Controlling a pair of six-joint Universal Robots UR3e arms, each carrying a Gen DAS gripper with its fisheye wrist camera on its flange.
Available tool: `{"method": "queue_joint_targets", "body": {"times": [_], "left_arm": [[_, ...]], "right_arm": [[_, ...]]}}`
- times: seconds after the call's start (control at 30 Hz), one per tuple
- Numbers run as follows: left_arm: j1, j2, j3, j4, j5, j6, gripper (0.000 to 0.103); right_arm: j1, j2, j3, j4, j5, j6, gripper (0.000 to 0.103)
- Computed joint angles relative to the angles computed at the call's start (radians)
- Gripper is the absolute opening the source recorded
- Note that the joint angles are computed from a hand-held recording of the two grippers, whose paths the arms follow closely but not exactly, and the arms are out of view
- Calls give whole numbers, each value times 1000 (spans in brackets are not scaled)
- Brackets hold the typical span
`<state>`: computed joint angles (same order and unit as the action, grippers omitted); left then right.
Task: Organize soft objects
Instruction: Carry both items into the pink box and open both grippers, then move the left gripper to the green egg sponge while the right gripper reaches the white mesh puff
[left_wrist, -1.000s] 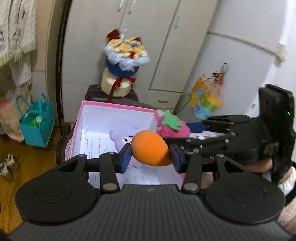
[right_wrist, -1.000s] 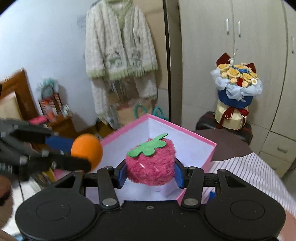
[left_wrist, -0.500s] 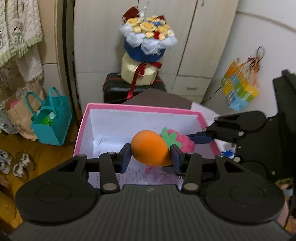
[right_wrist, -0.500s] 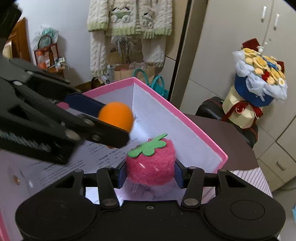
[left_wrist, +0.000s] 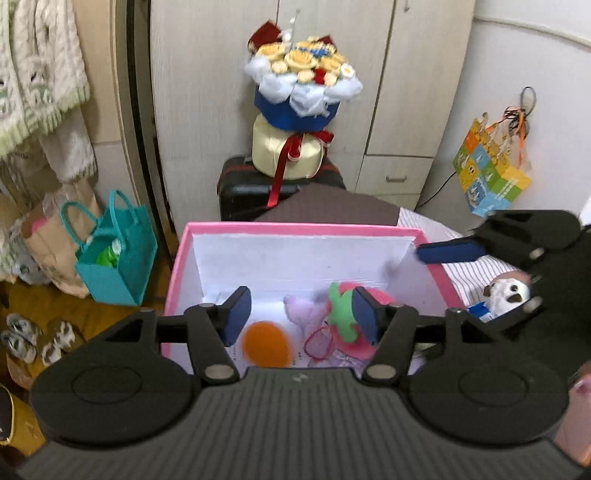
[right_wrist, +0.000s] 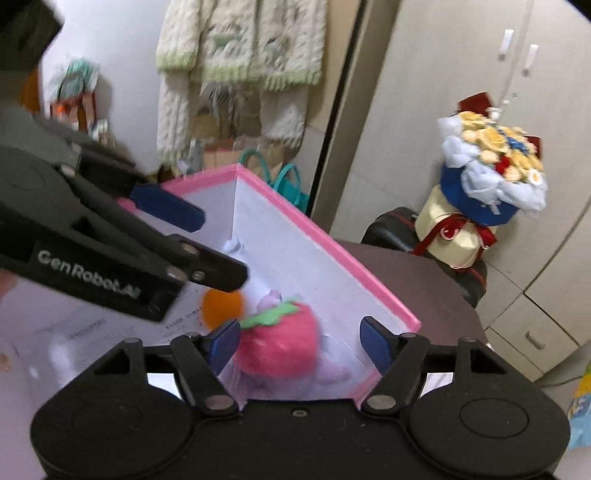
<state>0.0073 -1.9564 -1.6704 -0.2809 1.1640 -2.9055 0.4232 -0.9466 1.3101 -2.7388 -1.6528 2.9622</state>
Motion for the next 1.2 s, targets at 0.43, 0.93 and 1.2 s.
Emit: {"method": "queue_joint_targets", "body": {"times": [0.43, 0.93, 1.2], "left_arm": [[212, 493, -343, -276, -235, 261, 70], [444, 1147, -427, -1231, -536, 883, 70], [286, 1249, -566, -1047, -519, 726, 70]], "right_arm": [[-39, -582, 623, -151, 89, 298, 76], [222, -1055, 901, 31, -260, 455, 76], [348, -1200, 1019, 62, -388, 521, 76]]}}
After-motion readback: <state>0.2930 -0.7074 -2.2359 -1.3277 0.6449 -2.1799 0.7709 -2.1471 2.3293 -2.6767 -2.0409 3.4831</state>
